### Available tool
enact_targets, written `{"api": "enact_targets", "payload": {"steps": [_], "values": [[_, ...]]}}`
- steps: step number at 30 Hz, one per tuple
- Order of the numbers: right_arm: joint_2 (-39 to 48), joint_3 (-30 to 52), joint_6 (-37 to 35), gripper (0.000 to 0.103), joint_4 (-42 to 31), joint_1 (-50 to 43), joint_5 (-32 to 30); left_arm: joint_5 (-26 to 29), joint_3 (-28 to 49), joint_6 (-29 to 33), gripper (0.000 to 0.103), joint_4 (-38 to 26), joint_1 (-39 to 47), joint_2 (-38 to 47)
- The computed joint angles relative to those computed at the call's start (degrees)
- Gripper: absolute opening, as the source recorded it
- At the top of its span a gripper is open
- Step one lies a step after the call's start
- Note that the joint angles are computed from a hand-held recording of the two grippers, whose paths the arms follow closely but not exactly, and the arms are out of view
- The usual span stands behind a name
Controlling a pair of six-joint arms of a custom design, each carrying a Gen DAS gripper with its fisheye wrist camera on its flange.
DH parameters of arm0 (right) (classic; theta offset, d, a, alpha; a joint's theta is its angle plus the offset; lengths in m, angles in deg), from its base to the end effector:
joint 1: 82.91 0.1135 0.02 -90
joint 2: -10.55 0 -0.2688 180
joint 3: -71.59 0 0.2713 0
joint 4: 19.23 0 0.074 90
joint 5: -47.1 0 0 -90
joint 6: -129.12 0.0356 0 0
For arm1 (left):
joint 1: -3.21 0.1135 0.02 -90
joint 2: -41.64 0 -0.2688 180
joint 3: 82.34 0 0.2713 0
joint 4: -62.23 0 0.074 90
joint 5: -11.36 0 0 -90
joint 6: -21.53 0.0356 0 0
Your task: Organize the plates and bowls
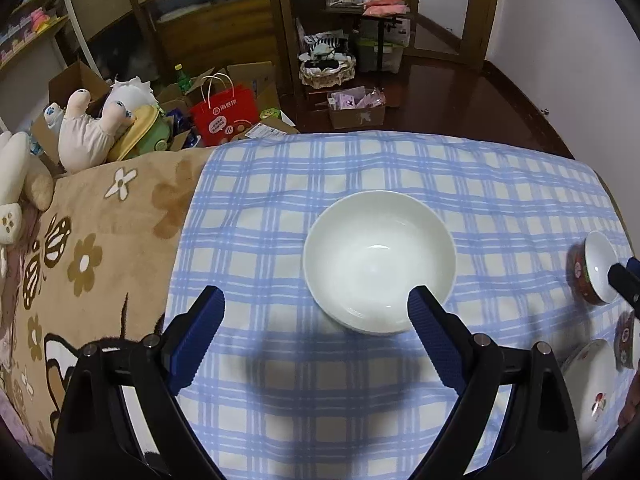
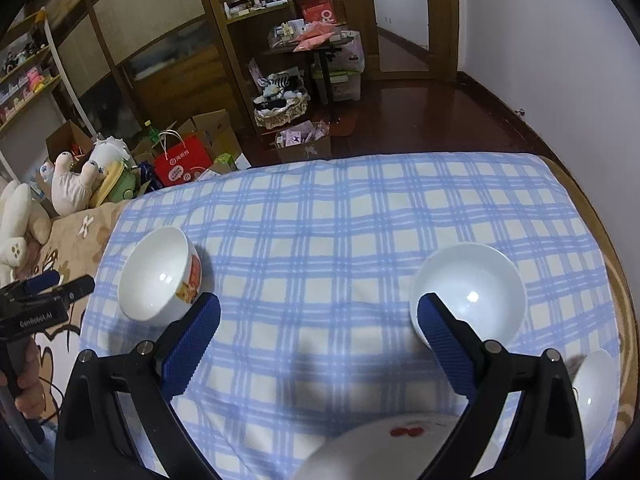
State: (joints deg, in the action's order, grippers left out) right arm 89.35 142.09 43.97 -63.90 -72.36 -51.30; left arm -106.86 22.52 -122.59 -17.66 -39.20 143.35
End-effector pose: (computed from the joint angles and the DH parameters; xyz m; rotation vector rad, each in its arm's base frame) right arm 0.2960 0.0604 0.2508 -0.1861 2.4985 0.2947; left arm 0.2843 -0.2369 0.2891 -0.3429 2.5944 0.2108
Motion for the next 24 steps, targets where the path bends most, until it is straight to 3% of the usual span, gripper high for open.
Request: {"api": "enact_targets", "payload": {"steps": [20,24], "values": [[18.5,10.1,4.8,0.103,7.3,12.0,-0.2,6.5,-7.7,2.3,0.091,9.0,7.4,1.9],[22.2,12.4,4.8,0.103,7.3,14.4,-0.2,8.7,-9.3,2.5,0.078,10.8,9.0,2.3]]}}
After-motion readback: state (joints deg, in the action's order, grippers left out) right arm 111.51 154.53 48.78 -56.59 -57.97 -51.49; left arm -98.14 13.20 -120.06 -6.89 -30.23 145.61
